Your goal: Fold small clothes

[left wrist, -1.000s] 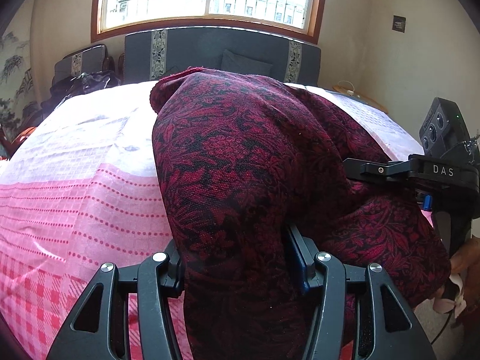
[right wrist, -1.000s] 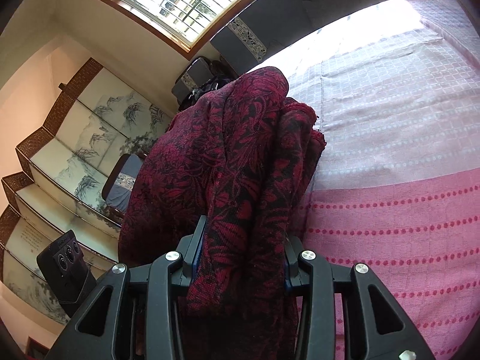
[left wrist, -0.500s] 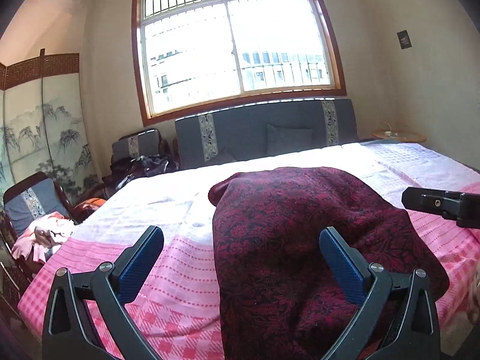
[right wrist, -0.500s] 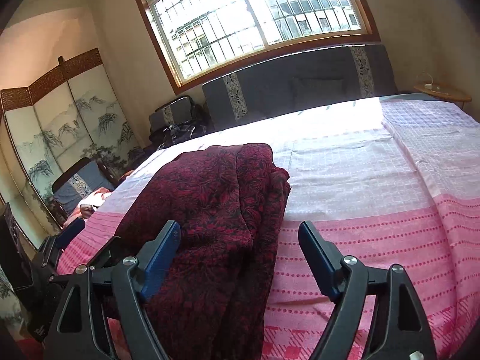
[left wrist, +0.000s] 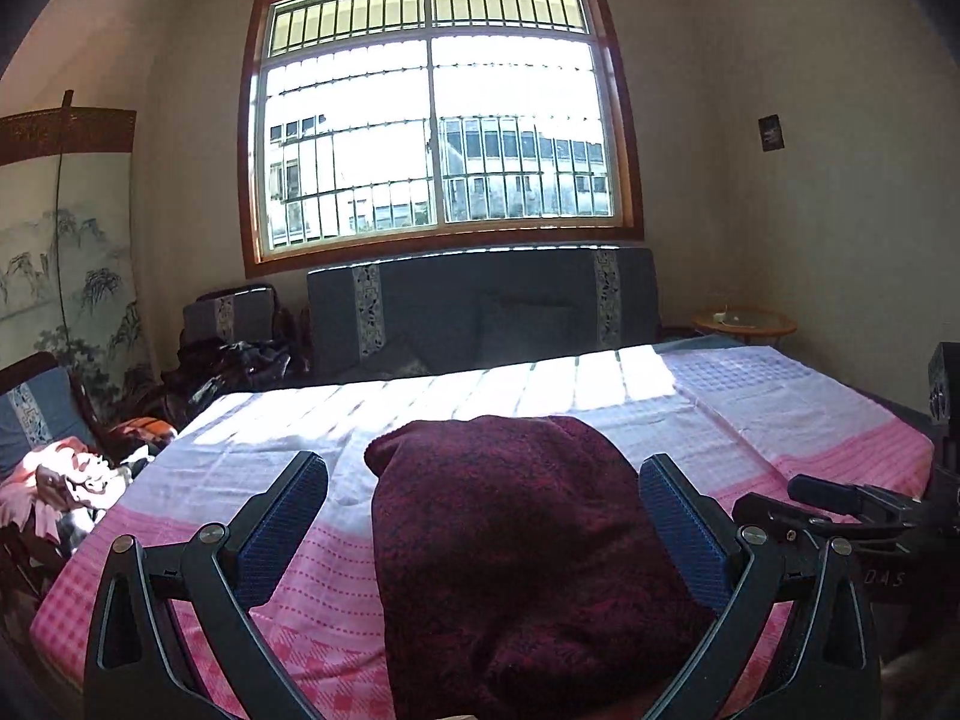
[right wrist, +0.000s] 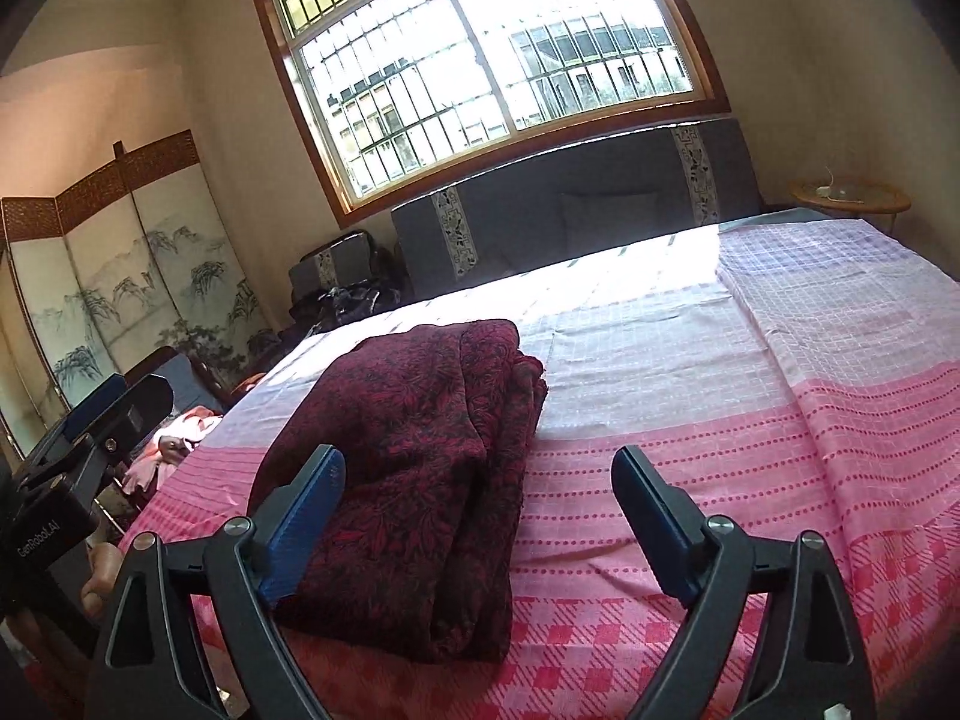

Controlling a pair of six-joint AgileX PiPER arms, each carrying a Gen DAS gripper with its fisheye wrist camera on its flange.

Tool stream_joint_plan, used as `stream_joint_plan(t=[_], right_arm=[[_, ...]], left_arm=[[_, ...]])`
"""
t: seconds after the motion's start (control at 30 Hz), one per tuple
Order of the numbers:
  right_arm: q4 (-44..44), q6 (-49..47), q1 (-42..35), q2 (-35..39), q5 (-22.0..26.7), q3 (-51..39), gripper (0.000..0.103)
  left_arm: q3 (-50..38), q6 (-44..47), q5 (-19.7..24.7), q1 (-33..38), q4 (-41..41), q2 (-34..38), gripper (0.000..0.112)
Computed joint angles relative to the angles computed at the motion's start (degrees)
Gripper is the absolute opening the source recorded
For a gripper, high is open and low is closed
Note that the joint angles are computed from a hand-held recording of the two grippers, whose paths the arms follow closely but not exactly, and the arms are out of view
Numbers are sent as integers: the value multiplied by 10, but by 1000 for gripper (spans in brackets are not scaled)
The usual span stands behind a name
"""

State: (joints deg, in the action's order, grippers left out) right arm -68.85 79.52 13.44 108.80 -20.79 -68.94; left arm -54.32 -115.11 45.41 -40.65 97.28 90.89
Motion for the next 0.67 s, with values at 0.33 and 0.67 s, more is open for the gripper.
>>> stream_joint_plan(t=[0.33, 0.67], right_arm=[[17, -25, 0, -15, -4, 24, 93], [147, -163, 25, -43, 56, 52, 99]], left_arm=[[-33, 50, -24, 18, -68, 18, 103], [-43, 51, -24, 27, -100, 38, 103]])
